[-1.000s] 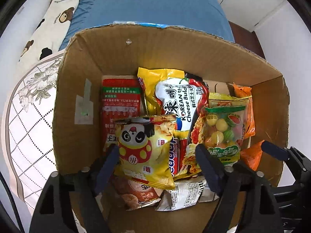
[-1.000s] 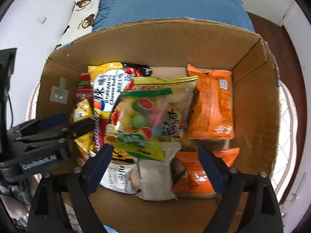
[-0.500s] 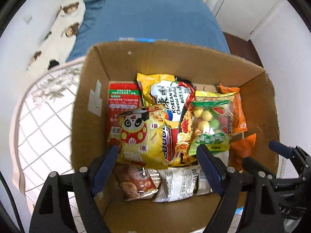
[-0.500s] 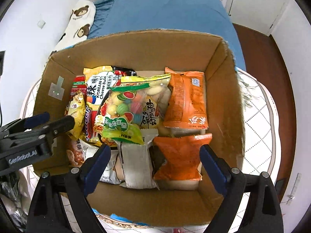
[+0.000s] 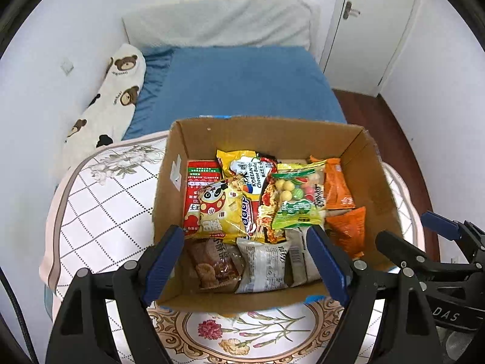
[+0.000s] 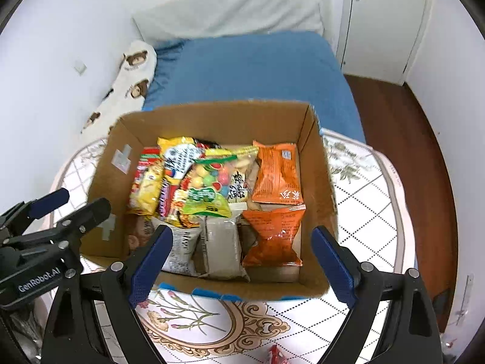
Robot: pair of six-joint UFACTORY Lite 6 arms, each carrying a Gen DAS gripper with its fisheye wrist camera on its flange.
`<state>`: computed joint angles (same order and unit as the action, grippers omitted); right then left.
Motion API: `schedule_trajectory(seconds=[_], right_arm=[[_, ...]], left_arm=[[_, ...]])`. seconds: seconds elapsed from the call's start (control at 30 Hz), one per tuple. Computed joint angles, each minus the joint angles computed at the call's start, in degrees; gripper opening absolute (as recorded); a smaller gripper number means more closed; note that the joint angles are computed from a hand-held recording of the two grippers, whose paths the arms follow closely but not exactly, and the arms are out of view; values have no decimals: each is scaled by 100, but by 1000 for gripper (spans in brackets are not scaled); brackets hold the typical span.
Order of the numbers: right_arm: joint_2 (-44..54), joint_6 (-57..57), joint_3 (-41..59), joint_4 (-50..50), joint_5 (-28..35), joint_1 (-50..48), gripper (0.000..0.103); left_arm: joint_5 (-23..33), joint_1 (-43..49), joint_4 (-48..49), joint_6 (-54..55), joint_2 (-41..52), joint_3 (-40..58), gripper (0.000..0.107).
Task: Organize snacks
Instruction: 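Withdraw both tools from the box, then grasp the yellow egg snack with left tool while right tool grasps red packet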
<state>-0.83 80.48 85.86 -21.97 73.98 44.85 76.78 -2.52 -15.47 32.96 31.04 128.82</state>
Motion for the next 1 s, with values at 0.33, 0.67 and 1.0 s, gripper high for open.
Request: schedule_trajectory(seconds=[0.33,0.67,1.0], right_arm=[[309,1045,1213,-743,1194,1495,95],[-736,3320,-725,-542,548,2789,95],[-2143,8323,-5258,-70,-2584,5120,70]], left_arm=[[41,716,-656,606,-1194,-822,83],[-483,1289,-629,1438,-2527,-3031,83],[-1884,1328,448,1513,-3168,-6016,83]])
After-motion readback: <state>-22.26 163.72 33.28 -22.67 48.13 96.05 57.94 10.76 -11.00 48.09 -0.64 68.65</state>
